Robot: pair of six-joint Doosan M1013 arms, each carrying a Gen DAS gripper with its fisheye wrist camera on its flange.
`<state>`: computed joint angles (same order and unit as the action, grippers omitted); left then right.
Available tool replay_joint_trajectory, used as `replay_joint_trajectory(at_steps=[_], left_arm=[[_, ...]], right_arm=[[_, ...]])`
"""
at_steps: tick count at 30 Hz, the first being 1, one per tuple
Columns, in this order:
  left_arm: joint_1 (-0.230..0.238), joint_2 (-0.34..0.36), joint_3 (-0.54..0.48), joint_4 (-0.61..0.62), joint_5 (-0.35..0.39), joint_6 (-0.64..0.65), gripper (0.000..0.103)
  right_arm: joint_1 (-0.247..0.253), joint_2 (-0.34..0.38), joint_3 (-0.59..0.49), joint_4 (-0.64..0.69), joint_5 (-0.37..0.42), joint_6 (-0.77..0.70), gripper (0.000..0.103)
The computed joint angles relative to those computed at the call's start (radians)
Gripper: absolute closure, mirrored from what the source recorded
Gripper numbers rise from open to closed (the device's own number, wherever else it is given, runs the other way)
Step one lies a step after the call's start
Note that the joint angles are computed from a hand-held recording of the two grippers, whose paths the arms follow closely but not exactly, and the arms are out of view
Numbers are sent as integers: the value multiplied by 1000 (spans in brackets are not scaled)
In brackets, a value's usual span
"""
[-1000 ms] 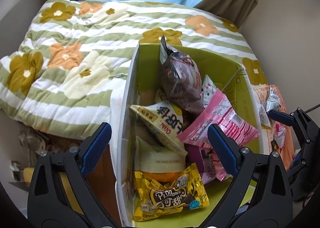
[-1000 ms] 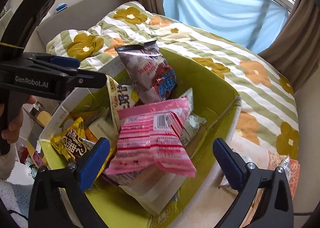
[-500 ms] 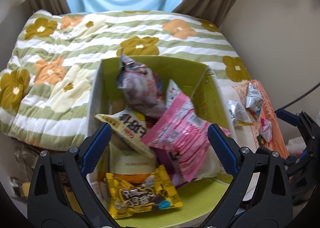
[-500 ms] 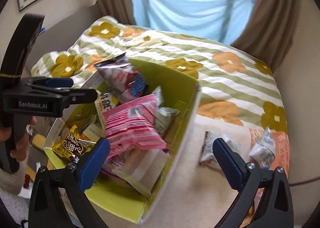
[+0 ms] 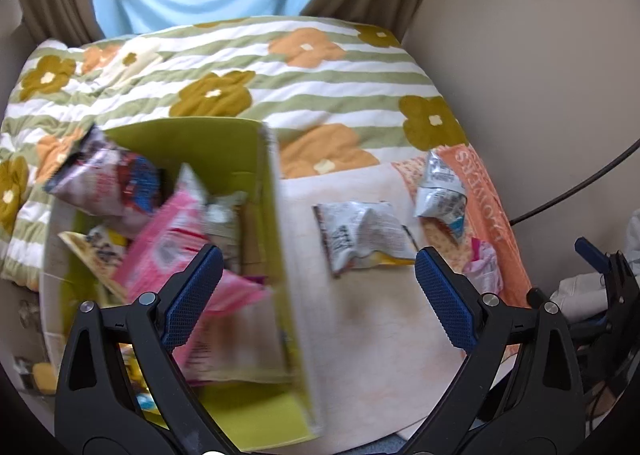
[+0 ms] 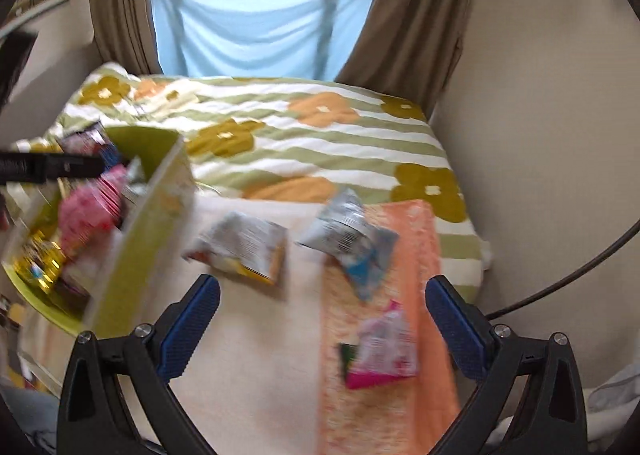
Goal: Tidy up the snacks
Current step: 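Move both tools back over the remaining snack bags, then grasp the white TAIRE chip bag with the left tool while the right tool grasps the white-and-pink bag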
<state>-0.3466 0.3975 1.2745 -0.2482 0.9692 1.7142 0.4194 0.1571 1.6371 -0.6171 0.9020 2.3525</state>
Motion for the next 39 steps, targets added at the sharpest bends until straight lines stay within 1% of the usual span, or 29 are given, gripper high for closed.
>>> replay_joint_trajectory(at_steps=[3,6,10,13,17,23,26,28,31,34,36,38,39], left_arm=[[-51,21,-12,51,6,-52,7],[-93,58,-45,130,37,-100,7],[-119,133,-122,166,118,-132,7],[-131,196,-183,196,196,-134,7],[-136,258,-241,228,273,-138,7],[-132,314,-293,211,336,-120,7],[-129,331,-308,197,353,-117,6],[-128,337,-310,195,353,-113,2],[-125,344,-313,181,350,-104,1],[-118,345,-308,155,342,-89,1],[-109,354,-312,113,361,-81,2],[-100,373,-321,68,411,-84,16],[-101,374,-317,65,419,-90,27]], right_arm=[[-39,-25,48,56,-38,-71,1],[-70,-36,80,115,-66,-160,1],[-99,-42,111,178,-98,-206,1],[-119,-33,124,233,-115,-216,1],[-127,-12,130,233,-107,-198,1],[-144,16,129,280,-108,-193,1],[-137,35,119,260,-87,-185,1],[-134,43,116,249,-86,-183,1],[-129,56,111,232,-77,-185,1],[-119,68,107,198,-64,-173,1],[-116,76,106,181,-56,-158,1],[-117,85,103,182,-53,-152,1],[-117,89,100,181,-47,-150,1]])
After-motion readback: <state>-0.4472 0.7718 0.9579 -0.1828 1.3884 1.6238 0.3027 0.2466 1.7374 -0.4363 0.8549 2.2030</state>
